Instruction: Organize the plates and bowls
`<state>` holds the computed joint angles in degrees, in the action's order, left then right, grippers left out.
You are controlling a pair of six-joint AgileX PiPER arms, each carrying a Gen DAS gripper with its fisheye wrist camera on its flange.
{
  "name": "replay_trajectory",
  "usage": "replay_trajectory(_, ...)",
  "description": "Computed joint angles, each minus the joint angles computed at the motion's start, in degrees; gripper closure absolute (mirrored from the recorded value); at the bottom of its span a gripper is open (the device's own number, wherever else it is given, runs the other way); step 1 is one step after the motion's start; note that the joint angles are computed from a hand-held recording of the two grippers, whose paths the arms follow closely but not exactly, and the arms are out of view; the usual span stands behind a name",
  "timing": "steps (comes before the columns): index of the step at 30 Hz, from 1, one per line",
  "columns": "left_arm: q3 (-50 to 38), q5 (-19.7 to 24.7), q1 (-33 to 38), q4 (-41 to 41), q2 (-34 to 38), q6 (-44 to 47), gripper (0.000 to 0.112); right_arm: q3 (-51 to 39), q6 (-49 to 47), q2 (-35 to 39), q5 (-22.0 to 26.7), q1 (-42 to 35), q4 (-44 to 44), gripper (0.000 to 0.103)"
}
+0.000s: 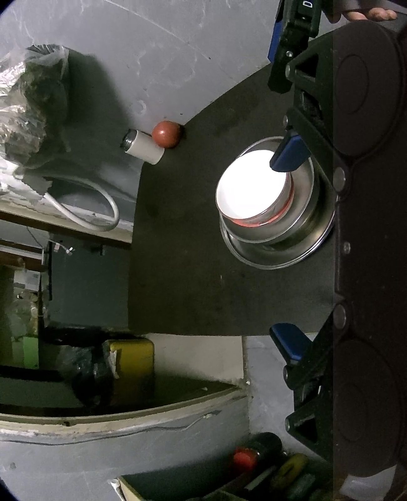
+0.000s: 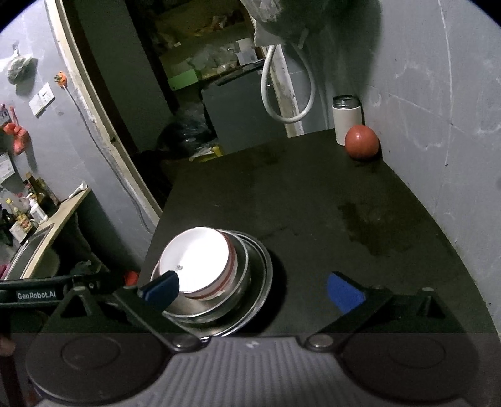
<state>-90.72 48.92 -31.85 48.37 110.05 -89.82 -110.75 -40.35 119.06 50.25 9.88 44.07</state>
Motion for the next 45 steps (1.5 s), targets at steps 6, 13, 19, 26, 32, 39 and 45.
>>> replay_trajectory(6,-0.27,2.29,-2.37,2.46,0.17,-3.65,0.010,3.12,-4.12,-1.84,-0.67,-1.15,2.82,0.000)
replay_trajectory(13,-0.51,5.91,-5.49,4.39,0.48,-6.55,0.010,6.67,-8.66,-3.83,-0.33,-2.61,5.76,0.000)
replay_trajectory(19,1.03,8.53,-8.57,5.44,-0.39,-9.71,0.010,12.21,-12.79,-7.09,-0.54,-3.87,8.35,0.000)
replay_trajectory(26,4.95,9.17,-11.04,7.99,-2.50,-13.06,0.010,19.53,-16.07,-11.48,-2.45,-4.37,10.87,0.000)
replay_trajectory(32,10.79,7.97,-13.39,10.92,-5.41,-17.55,0.010,27.58,-18.52,-16.81,-6.02,-4.39,12.68,0.000)
replay_trajectory(39,18.15,8.61,-18.60,13.45,-10.09,-22.13,0.010,40.52,-18.95,-26.96,-13.16,-3.67,14.11,0.000)
replay_trajectory(45,24.40,10.45,-24.03,16.51,-11.78,-27.98,0.010,52.51,-20.60,-35.75,-21.07,-2.43,16.93,0.000)
